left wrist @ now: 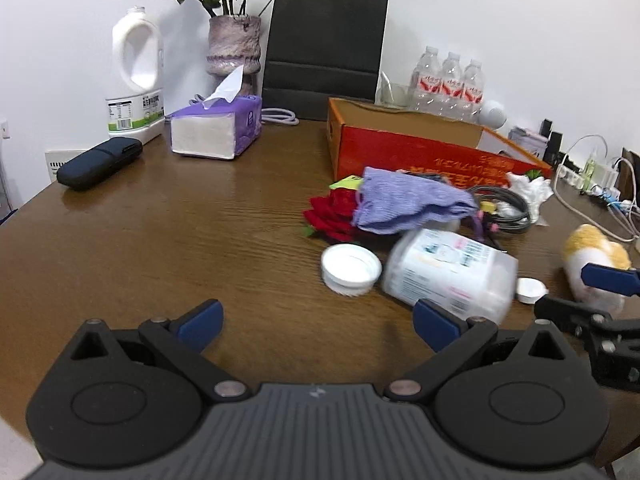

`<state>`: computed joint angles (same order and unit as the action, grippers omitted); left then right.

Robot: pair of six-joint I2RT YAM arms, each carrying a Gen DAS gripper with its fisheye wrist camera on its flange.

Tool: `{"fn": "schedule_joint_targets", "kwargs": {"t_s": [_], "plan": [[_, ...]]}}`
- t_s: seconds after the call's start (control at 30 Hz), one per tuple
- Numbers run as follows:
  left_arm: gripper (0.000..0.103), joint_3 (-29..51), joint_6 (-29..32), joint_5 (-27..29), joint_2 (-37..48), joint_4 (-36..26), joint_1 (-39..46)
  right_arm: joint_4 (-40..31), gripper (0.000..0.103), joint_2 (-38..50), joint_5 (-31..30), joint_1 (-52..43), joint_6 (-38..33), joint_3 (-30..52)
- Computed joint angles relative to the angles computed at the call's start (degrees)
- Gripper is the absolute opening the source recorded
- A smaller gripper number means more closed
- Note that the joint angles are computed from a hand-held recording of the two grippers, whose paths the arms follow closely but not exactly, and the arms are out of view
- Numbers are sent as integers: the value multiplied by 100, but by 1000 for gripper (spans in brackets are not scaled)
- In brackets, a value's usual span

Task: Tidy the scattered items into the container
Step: 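Grasp the white bottle cap with the left gripper while the right grasps the white earbud case, then carry both items over the cardboard box and open both grippers to drop them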

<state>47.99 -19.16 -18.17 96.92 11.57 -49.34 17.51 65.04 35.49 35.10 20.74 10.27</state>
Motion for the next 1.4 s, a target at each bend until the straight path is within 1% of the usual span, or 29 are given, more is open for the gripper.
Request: {"fn": "schedule_joint_targets", "kwargs": {"t_s": [0.03, 0.1, 0.17, 0.23, 0.3, 0.37, 0.4, 0.43, 0.5, 0.53, 0.6, 0.67, 0.8, 0.93, 1.0, 1.1, 1.2, 1.27, 1.33, 1.4], "plan": [[103, 109, 112, 83, 103, -37, 52, 77, 61, 170, -132, -141, -46, 42], [103, 294, 354, 145, 290, -69, 89, 246, 61, 545, -229, -305, -83, 128], [103, 510, 538, 138, 494, -145, 107, 392, 58, 795, -297, -445, -73, 158], [101, 709, 582, 112, 660, -271, 114, 548, 48, 1000, -439, -620, -64, 170], [96, 921, 622, 209, 826, -359, 181, 659, 46, 1142, -600, -778, -66, 203], [91, 1084, 635, 276, 971, -382, 227, 758, 46, 1211, -734, -889, -101, 231], [86, 1140, 639, 284, 1022, -367, 240, 742, 46, 1273, -819, -954, -120, 285], [83, 1179, 628, 329, 1052, -335, 260, 745, 43, 1304, -889, -996, -132, 310], [67, 1220, 671, 491, 1074, -272, 299, 802, 36, 1303, -1059, -1071, -148, 303], [62, 1236, 749, 535, 1095, -233, 293, 844, 32, 1303, -1126, -1096, -159, 289], [41, 1240, 940, 474, 1151, -115, 238, 910, 28, 1292, -1192, -1119, -184, 255], [41, 1194, 1005, 519, 1138, -30, 201, 908, 28, 1272, -1213, -1115, -184, 245], [41, 871, 942, 574, 921, 193, 151, 843, 28, 1069, -1336, -1131, -176, 148], [41, 397, 676, 669, 472, 432, 170, 754, 28, 770, -1408, -1095, -78, 13], [41, 259, 589, 715, 282, 499, 198, 692, 28, 552, -1378, -1049, -74, -45], [41, 257, 571, 793, 125, 548, 228, 629, 28, 279, -1234, -961, -171, -50], [41, 417, 583, 993, 58, 535, 242, 571, 28, 77, -1217, -1005, -323, 11], [41, 654, 672, 1140, 93, 495, 261, 508, 28, -83, -1313, -1190, -516, 102], [41, 1085, 687, 1313, 248, 319, 312, 459, 28, -204, -1439, -1431, -728, 237], [41, 1650, 519, 1660, 512, 22, 429, 437, 28, -167, -1597, -1732, -971, 464]]}}
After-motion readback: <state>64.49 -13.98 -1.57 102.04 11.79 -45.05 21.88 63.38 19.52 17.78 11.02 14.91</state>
